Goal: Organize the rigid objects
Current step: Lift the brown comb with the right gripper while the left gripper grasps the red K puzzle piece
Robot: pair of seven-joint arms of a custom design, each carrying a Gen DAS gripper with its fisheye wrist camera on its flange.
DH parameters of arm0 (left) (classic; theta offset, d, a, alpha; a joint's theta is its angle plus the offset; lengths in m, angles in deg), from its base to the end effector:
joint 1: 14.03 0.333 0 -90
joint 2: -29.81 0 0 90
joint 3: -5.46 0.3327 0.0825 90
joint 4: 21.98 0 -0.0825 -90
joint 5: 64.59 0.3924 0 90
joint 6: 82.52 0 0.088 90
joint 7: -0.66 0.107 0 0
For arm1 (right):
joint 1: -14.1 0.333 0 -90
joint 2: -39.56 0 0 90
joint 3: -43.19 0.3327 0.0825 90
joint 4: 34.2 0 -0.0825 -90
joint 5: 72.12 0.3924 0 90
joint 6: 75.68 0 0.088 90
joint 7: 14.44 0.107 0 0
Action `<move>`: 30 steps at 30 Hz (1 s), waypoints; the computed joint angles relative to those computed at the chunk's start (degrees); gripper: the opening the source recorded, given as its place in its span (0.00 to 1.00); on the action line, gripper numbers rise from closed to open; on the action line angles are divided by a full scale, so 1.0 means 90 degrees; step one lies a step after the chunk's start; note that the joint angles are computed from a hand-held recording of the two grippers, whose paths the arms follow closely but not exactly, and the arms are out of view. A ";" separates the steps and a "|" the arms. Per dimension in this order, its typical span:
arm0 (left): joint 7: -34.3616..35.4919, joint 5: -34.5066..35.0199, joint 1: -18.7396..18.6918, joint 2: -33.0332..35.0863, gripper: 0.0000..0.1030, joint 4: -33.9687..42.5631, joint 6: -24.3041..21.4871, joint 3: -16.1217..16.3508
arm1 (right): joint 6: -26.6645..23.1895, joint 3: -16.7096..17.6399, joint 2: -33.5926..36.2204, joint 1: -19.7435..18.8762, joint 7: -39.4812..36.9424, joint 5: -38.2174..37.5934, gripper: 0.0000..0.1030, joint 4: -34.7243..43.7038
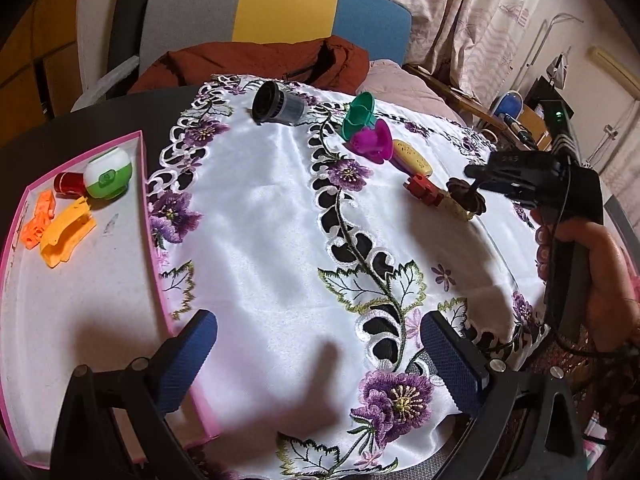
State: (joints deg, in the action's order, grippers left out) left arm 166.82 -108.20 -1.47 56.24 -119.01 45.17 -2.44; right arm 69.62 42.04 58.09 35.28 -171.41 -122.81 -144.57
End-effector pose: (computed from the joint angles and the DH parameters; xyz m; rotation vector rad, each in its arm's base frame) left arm 0.6938 0.0466 0.3575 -1.1507 2.7201 -1.0397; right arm 0.6103 0.2328 0.3589 -0.8017 2.4835 -0.6245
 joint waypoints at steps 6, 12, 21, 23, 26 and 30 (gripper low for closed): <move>-0.0067 0.0068 -0.0113 0.0004 0.99 0.0031 0.0063 -0.0034 | -0.0424 0.0064 0.0107 0.0059 -0.0457 0.0263 0.22 0.0168; -0.0013 0.0050 -0.0326 -0.0080 0.99 -0.0061 0.0327 -0.0152 | -0.0462 0.0031 -0.0036 0.0102 -0.0050 0.0180 0.22 -0.0003; -0.0024 0.0068 -0.0987 -0.0073 1.00 -0.0200 0.1222 -0.0389 | -0.0668 0.0082 -0.0273 0.0051 0.0676 0.0025 0.22 -0.0291; -0.0075 0.0140 -0.1162 0.0044 1.00 -0.0138 0.1485 -0.0453 | -0.0605 0.0089 -0.0307 0.0026 0.0799 -0.0019 0.22 -0.0352; 0.0015 0.0207 -0.1322 0.0228 1.00 -0.0008 0.1775 -0.0576 | -0.0535 0.0107 -0.0360 -0.0014 0.0938 -0.0025 0.22 -0.0447; 0.0608 0.0245 -0.1373 0.0487 1.00 0.0237 0.1897 -0.0827 | -0.0466 0.0116 -0.0388 -0.0042 0.1085 -0.0085 0.22 -0.0508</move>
State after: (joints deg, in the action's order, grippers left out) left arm 172.29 -106.00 -13.83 60.62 -116.88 62.25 -9.88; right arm 65.42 43.09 54.60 34.91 -161.65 -123.58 -149.14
